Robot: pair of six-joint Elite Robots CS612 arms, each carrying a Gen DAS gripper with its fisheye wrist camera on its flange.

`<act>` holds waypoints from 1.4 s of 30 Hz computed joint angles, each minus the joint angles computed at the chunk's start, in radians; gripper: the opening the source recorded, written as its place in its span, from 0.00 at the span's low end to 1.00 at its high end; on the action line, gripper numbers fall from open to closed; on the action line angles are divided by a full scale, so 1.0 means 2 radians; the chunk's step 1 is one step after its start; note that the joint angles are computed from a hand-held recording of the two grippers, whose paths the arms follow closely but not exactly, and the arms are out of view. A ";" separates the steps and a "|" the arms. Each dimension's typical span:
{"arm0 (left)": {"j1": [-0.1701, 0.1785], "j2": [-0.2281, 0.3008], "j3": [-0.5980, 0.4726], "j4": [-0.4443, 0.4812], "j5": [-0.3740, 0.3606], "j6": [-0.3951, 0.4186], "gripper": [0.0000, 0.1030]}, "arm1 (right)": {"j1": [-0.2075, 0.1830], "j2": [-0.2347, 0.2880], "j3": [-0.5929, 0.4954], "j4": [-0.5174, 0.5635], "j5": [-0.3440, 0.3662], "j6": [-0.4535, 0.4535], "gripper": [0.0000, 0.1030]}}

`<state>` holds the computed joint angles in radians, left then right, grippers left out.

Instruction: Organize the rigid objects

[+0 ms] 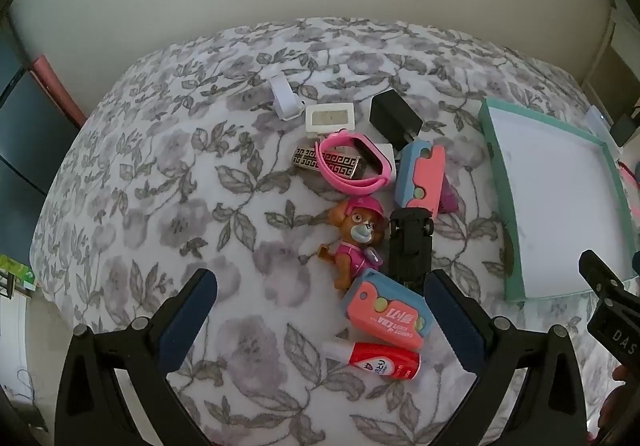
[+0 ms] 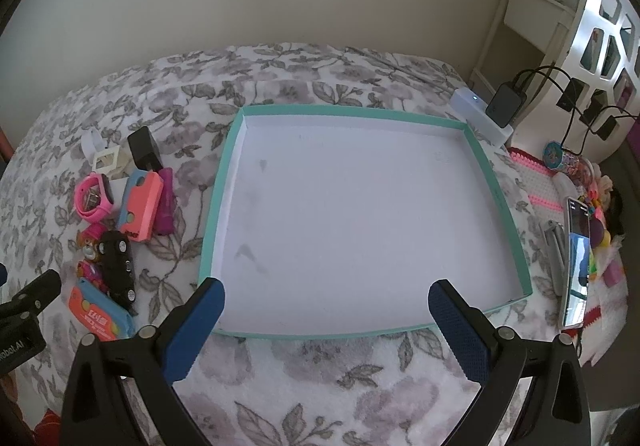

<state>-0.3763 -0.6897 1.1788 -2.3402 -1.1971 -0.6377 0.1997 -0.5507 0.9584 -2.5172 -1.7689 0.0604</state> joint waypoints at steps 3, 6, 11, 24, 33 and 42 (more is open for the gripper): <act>0.000 0.001 -0.001 0.002 -0.001 -0.001 1.00 | 0.000 0.000 0.000 0.000 0.000 -0.001 1.00; 0.001 -0.001 0.003 0.001 -0.003 0.000 1.00 | 0.000 0.001 0.000 0.003 -0.002 -0.002 1.00; 0.004 -0.010 0.020 -0.004 -0.005 0.001 1.00 | 0.001 0.002 -0.003 0.007 -0.004 -0.005 1.00; 0.001 0.000 0.004 -0.001 -0.003 0.001 1.00 | 0.001 0.003 -0.006 0.011 -0.006 -0.009 1.00; 0.001 0.000 0.003 0.001 -0.003 0.002 1.00 | 0.002 0.003 -0.006 0.013 -0.007 -0.010 1.00; 0.001 0.000 0.002 0.003 -0.004 0.002 1.00 | 0.002 0.004 -0.006 0.012 -0.007 -0.010 1.00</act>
<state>-0.3738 -0.6893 1.1829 -2.3345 -1.2045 -0.6337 0.2035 -0.5425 0.9460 -2.4922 -1.7831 0.0407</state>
